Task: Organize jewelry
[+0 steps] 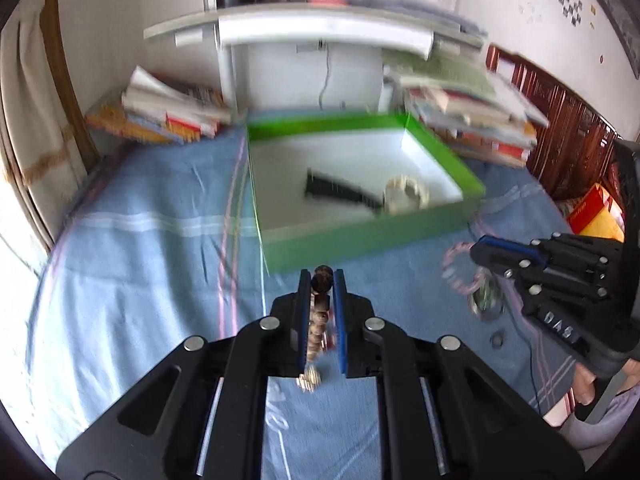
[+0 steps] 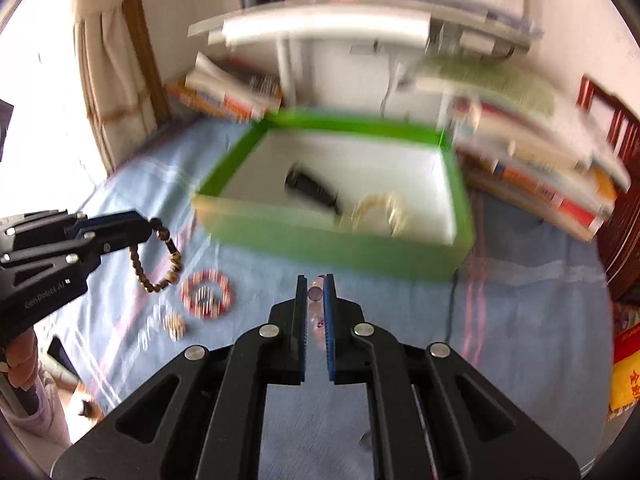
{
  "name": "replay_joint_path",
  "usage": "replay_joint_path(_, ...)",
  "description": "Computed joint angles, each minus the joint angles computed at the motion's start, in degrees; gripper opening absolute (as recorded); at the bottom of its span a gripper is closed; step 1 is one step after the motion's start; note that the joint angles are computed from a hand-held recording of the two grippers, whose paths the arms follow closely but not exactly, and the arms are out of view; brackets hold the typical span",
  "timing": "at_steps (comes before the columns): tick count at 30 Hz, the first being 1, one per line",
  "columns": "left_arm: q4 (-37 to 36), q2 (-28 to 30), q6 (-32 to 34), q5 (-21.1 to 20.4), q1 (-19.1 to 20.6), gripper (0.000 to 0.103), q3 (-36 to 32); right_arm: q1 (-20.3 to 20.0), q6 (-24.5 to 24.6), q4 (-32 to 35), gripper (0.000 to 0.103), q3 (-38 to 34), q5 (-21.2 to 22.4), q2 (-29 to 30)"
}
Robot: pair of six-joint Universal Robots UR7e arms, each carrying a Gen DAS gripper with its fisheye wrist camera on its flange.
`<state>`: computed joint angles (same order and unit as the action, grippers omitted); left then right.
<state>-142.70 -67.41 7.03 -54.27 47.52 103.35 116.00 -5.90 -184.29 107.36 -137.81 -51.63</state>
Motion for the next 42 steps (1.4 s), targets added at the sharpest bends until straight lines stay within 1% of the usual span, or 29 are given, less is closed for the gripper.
replay_joint_path(3, -1.45, 1.86, 1.46, -0.20, -0.23, 0.011, -3.94, 0.54, -4.16, -4.23, 0.008, -3.49, -0.66, 0.18)
replay_joint_path(5, -1.64, 3.71, 2.22, -1.14, -0.04, 0.011, -7.42, 0.53, -6.72, -6.08, 0.008, -6.60, -0.55, 0.80)
replay_joint_path(7, -0.97, 6.10, 2.75, -2.38, 0.37, 0.011, -11.28, 0.14, -8.65, -6.71, 0.008, -9.71, -0.27, 1.85)
replay_joint_path(9, -0.04, 9.07, 3.06, -2.58, 0.94, 0.012, -14.97, -0.64, -10.79, -7.29, 0.008, -13.19, -1.04, 3.89)
replay_joint_path(10, 0.21, 10.61, 3.30, -2.29, 1.29, 0.011, -16.52, -1.48, -10.91, -6.23, 0.008, -15.05, -1.04, 5.00)
replay_joint_path(12, 2.01, 14.19, 2.75, -1.41, 2.41, 0.012, -19.88, -3.23, -8.91, -2.40, 0.008, -17.38, -0.65, 6.37)
replay_joint_path(14, 3.88, 16.91, 1.78, -0.36, 3.36, 0.012, -22.00, -5.41, -4.50, 4.02, 0.008, -19.58, 0.28, 7.56)
replay_joint_path(16, 4.46, 18.93, 1.41, 0.93, 4.17, 0.011, -22.99, -6.97, -1.70, 8.22, 0.008, -21.25, 1.02, 8.72)
replay_joint_path(19, 6.09, 20.97, 0.29, 1.89, 5.38, 0.011, -24.44, -8.59, 0.06, 11.23, 0.008, -23.21, 1.59, 10.30)
replay_joint_path(22, 7.28, 22.33, -0.60, 2.66, 6.24, 0.012, -25.79, -9.10, -0.74, 10.89, 0.008, -24.25, 1.47, 11.30)
replay_joint_path(23, 7.10, 22.55, -0.88, 2.99, 6.40, 0.013, -26.00, -9.11, -1.11, 10.53, 0.012, -24.32, 1.34, 11.39)
replay_joint_path(24, 6.66, 22.40, -1.00, 3.20, 6.43, 0.026, -25.87, -8.97, -1.21, 10.14, 0.018, -24.14, 0.49, 11.36)
replay_joint_path(25, 6.39, 22.15, -0.97, 3.30, 6.41, 0.038, -25.64, -8.79, -0.88, 10.69, 0.039, -23.41, 0.11, 10.74)
replay_joint_path(26, 4.78, 21.28, -0.46, 3.28, 6.22, 0.061, -24.45, -8.61, -0.77, 10.04, 0.057, -22.18, 0.43, 9.88)
replay_joint_path(27, 2.89, 20.40, 0.32, 3.42, 5.94, 0.064, -23.16, -8.37, -0.97, 8.27, 0.059, -20.34, 0.77, 8.83)
replay_joint_path(29, 1.00, 18.73, 1.64, 4.64, 5.16, 0.064, -20.79, -7.42, -0.80, 6.71, 0.059, -16.34, 0.34, 6.30)
replay_joint_path(30, -0.24, 17.03, 2.17, 6.10, 4.54, 0.064, -18.34, -7.05, -0.86, 5.84, 0.059, -14.31, 0.04, 5.08)
replay_joint_path(32, -2.21, 14.48, 2.43, 8.37, 3.73, 0.065, -14.64, -5.94, -0.93, 2.08, 0.059, -8.63, -1.37, 2.08)
replay_joint_path(34, -5.00, 11.03, 3.12, 9.34, 3.12, 0.069, -9.76, -5.20, 0.39, -0.56, 0.059, -3.49, -2.63, -0.31)
replay_joint_path(35, -6.08, 9.01, 2.90, 9.32, 3.10, 0.072, -7.00, -5.14, 1.53, -1.12, 0.059, -1.43, -3.01, -1.29)
replay_joint_path(36, -5.94, 7.95, 2.20, 9.43, 3.16, 0.072, -5.73, -5.24, 3.58, -1.16, 0.059, 1.04, -3.84, -2.46)
replay_joint_path(38, -3.76, 5.76, -1.22, 10.59, 3.77, 0.072, -3.13, -5.73, 8.13, 0.02, 0.059, 4.77, -6.46, -3.82)
replay_joint_path(39, -2.69, 5.14, -2.51, 11.09, 4.13, 0.072, -2.24, -6.14, 10.24, 0.85, 0.059, 6.19, -7.08, -4.38)
replay_joint_path(42, 0.54, 3.75, -5.36, 11.74, 4.98, 0.072, -0.43, -7.65, 15.80, 2.27, 0.059, 10.18, -6.06, -6.69)
